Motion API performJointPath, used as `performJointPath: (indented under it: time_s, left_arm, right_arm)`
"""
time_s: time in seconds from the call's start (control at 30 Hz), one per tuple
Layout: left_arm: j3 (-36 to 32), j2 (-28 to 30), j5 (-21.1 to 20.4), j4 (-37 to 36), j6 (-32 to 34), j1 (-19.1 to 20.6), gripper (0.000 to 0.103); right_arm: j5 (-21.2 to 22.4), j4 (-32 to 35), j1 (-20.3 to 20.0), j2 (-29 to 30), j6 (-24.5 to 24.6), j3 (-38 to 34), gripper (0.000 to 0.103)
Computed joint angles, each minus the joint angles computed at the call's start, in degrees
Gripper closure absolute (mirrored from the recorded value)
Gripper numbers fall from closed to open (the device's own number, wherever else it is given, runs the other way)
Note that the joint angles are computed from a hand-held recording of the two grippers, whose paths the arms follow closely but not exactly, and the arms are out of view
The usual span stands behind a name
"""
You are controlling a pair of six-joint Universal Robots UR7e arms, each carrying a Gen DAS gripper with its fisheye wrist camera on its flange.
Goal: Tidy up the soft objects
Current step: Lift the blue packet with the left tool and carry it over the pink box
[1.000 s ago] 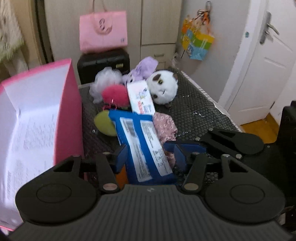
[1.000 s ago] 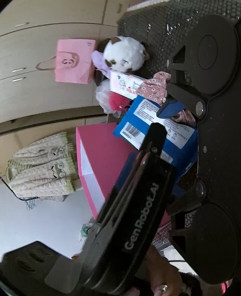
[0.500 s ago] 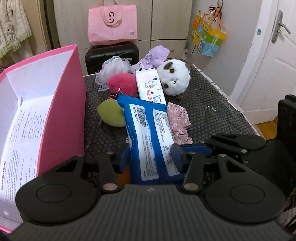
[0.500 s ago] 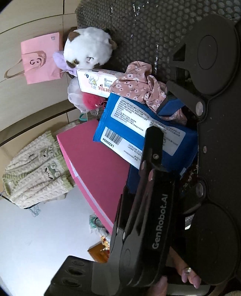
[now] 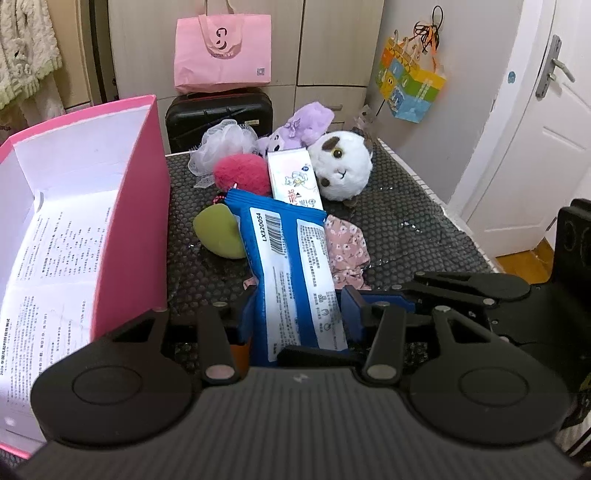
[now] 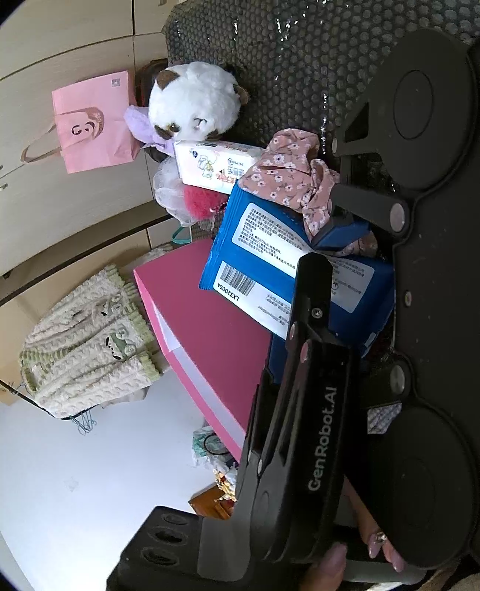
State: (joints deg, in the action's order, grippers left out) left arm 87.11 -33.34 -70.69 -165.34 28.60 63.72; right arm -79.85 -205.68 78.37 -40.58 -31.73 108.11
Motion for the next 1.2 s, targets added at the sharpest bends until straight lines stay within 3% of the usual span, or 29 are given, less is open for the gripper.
performJointPath:
  time_s: [0.23,0.47,0.67,0.8,0.9,0.97,1.2]
  left_arm:
    - [0.5,-1.5,-2.0,1.3,-1.7,-0.1,0.056]
    - [-2.5,-0.4,-4.4,9.8,-4.9,0.8,0.056]
    - [-4.1,0.8,-4.3,12.4,-5.9,1.2,0.057]
    - [-5.3,1.0,-5.6,15.0,-6.6,1.6,0.057]
    - [-5.6,1.3,-6.0,15.9,-7.9,1.8,0.057]
    - [-4.4,1.1,-5.4,13.9,-7.4,1.5,0.057]
    - [-4.1,0.9,-5.4,14.5,-7.0,1.3,0.057]
  right_arm:
    - [-0.3,0.9,1.0,-1.2,2.5,0.3,0.036]
    - [-5.7,0.9,2.0,-2.0,1.5,1.6,0.028]
    - [-9.1,1.7,2.2,-1.9,-3.6,1.5,0.025]
    - [-11.1,2.3,2.8,-2.0,-9.5,1.7,0.018]
    - [-11.5,2.9,2.9,-1.5,-12.9,1.3,0.007]
    - [-15.1,1.0,3.8,0.1,-15.7,0.3,0.008]
    - [-19.1,-3.8,3.9,-0.5,-13.6,2.3,0.008]
